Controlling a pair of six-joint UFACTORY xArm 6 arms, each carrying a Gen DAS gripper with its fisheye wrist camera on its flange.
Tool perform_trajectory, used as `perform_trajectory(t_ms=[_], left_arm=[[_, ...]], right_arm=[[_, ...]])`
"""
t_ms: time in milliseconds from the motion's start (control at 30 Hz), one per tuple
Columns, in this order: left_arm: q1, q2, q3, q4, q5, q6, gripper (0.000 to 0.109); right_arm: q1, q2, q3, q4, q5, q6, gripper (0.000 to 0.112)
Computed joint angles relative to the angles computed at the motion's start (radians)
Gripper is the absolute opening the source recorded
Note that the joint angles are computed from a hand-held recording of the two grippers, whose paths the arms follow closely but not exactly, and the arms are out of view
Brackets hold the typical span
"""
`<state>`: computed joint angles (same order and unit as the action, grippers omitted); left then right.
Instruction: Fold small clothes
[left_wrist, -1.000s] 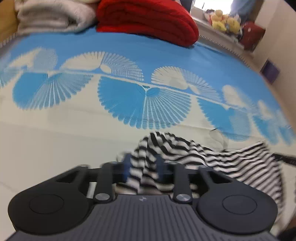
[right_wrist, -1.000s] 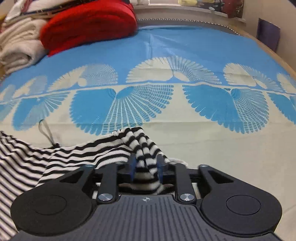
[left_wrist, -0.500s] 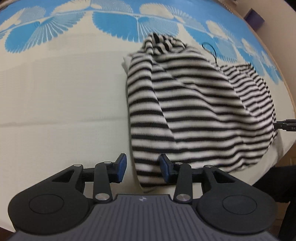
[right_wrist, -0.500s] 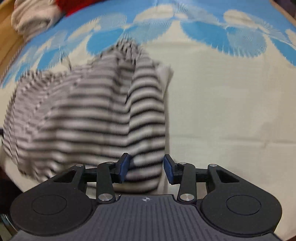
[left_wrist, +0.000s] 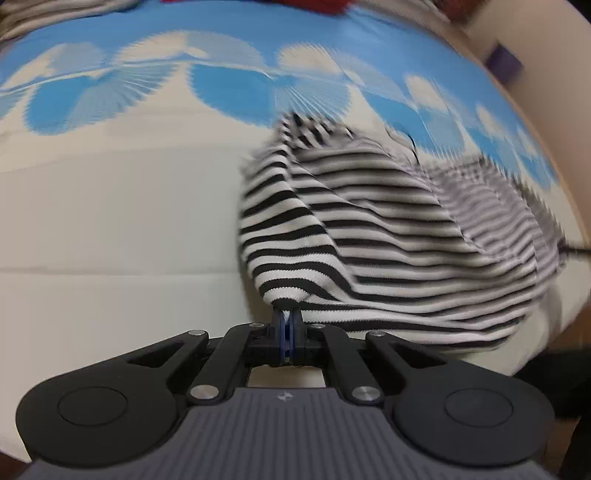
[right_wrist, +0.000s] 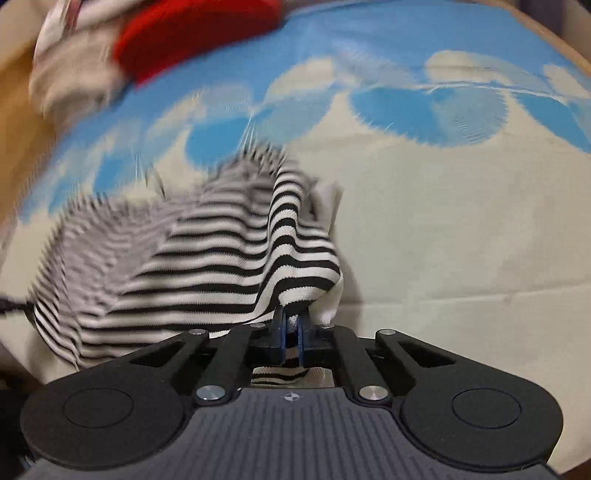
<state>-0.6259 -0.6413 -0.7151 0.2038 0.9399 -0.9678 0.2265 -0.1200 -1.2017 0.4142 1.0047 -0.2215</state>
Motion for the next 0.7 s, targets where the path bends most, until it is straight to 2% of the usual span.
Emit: perform_trajectory(t_ms=[67, 167, 200, 267, 300, 367, 400, 500, 567, 700], left_arm=[[-0.003, 0.017, -0.013, -0.046, 0.08, 0.033, 0.001], [-0.027, 0.119, -0.072, -0.119, 0.206, 0.146, 0.001], [-0.034, 0.148, -0.092, -0.126, 0.226, 0.172, 0.001], [-0.043, 0.156, -0.109, -0.085, 0.219, 0.142, 0.005], [-0.041, 0.136, -0.104, -0.055, 0.191, 0.101, 0.006], [-0.025, 0.088, -0.084, 0.006, 0.131, 0.009, 0.031], [-0.018, 0.072, -0.08, 0.039, 0.114, -0.036, 0.036], [0.0, 0.079, -0.094, 0.109, 0.077, -0.125, 0.036], [0.001, 0.111, -0.115, 0.142, 0.061, -0.142, 0.036], [-0.009, 0.209, -0.181, 0.208, 0.041, -0.16, 0.039]], right_arm=[[-0.013, -0.011, 0.002, -0.024, 0.015, 0.011, 0.004], [-0.001, 0.026, -0.019, -0.143, 0.128, 0.055, 0.002], [0.017, 0.039, -0.024, -0.199, 0.157, 0.061, 0.001], [0.043, 0.051, -0.022, -0.25, 0.186, 0.039, 0.001], [0.047, 0.048, -0.019, -0.254, 0.169, 0.042, 0.002], [0.043, 0.035, -0.012, -0.233, 0.108, 0.066, 0.005], [0.036, 0.021, -0.001, -0.207, 0.065, 0.073, 0.005], [0.032, -0.002, 0.032, -0.183, -0.061, 0.092, 0.015], [0.039, -0.004, 0.052, -0.17, -0.146, 0.093, 0.016], [0.068, 0.024, 0.057, -0.17, -0.253, 0.096, 0.017]])
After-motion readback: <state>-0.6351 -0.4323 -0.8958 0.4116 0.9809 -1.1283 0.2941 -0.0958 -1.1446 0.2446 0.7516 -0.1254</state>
